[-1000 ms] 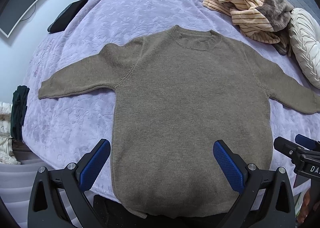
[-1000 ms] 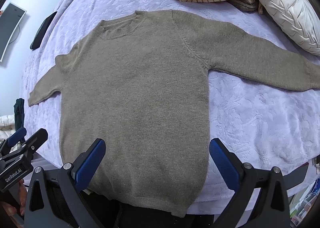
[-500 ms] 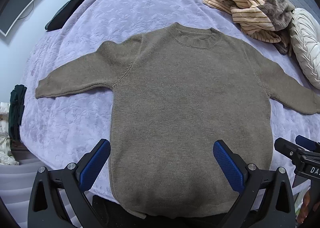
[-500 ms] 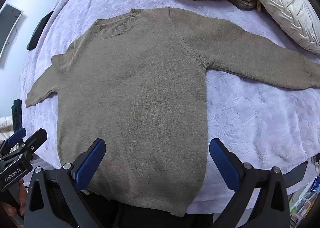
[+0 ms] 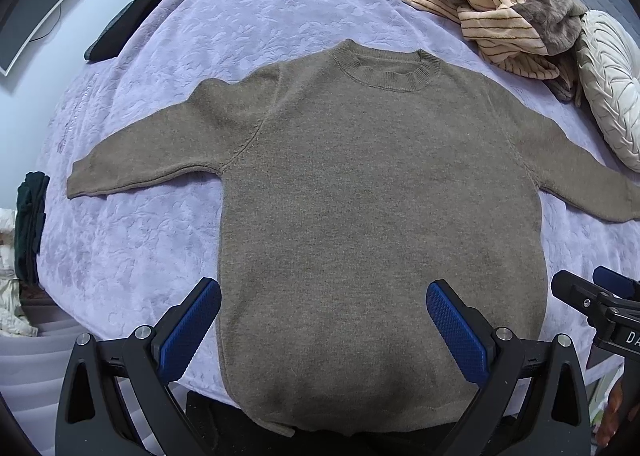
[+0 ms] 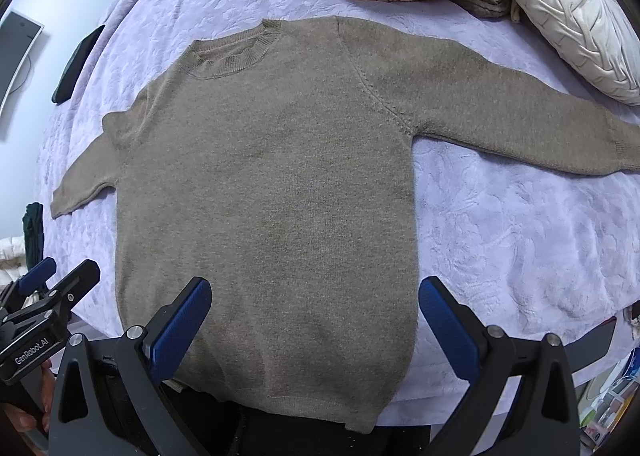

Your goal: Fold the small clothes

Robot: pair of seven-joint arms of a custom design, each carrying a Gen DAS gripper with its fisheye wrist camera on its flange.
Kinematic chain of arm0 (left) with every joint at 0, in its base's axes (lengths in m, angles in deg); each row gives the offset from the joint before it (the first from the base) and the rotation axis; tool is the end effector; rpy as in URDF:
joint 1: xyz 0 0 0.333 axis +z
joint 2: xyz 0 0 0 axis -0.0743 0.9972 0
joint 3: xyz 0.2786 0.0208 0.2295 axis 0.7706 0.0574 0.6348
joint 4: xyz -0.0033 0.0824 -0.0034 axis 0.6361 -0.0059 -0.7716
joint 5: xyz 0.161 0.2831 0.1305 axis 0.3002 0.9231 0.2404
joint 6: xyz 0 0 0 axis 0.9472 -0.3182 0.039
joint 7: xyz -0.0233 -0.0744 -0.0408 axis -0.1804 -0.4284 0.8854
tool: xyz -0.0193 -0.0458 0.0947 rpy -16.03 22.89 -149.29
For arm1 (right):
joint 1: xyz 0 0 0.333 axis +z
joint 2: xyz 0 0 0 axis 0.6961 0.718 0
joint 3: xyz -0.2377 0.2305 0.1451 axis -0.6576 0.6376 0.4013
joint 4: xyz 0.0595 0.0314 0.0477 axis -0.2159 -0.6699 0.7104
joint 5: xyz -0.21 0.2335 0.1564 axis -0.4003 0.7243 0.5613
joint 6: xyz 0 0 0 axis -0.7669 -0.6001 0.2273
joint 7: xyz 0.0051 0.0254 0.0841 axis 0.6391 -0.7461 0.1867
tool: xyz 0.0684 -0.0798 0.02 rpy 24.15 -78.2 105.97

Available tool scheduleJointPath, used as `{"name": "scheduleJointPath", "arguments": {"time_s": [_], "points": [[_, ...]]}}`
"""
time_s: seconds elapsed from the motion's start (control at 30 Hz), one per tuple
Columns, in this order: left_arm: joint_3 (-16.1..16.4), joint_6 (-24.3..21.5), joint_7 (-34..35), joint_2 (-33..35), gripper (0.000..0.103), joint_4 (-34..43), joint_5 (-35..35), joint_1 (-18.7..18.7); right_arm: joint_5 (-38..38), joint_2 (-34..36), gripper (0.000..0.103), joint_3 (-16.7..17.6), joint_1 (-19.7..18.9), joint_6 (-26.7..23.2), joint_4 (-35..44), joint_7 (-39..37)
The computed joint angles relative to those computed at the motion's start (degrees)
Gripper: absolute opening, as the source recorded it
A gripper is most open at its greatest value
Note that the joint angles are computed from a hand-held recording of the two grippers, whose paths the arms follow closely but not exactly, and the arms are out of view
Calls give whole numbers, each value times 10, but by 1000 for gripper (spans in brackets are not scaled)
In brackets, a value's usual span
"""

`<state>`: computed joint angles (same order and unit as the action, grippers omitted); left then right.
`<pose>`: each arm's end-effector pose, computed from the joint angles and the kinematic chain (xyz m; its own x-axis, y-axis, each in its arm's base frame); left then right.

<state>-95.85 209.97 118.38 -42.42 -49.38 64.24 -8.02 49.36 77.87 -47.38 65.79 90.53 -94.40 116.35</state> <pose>0.5624 -0.1192 0.4852 -0.1387 -0.9871 -0.0801 -0.9631 0.1533 -0.2210 0.5357 0.2501 0.4634 -0.2222 -0.9529 -0.2065 -0.9608 0.2500 -0.1196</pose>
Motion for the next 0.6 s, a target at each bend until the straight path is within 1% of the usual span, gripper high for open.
{"name": "scheduleJointPath", "arguments": {"time_s": [0.3, 0.6], "points": [[0, 8, 26, -2, 103, -7, -29, 9, -16, -3, 103, -1, 7, -6, -1, 24], [-4, 4, 91, 6, 103, -8, -100, 27, -45, -8, 103, 3, 22, -23, 1, 85]]}}
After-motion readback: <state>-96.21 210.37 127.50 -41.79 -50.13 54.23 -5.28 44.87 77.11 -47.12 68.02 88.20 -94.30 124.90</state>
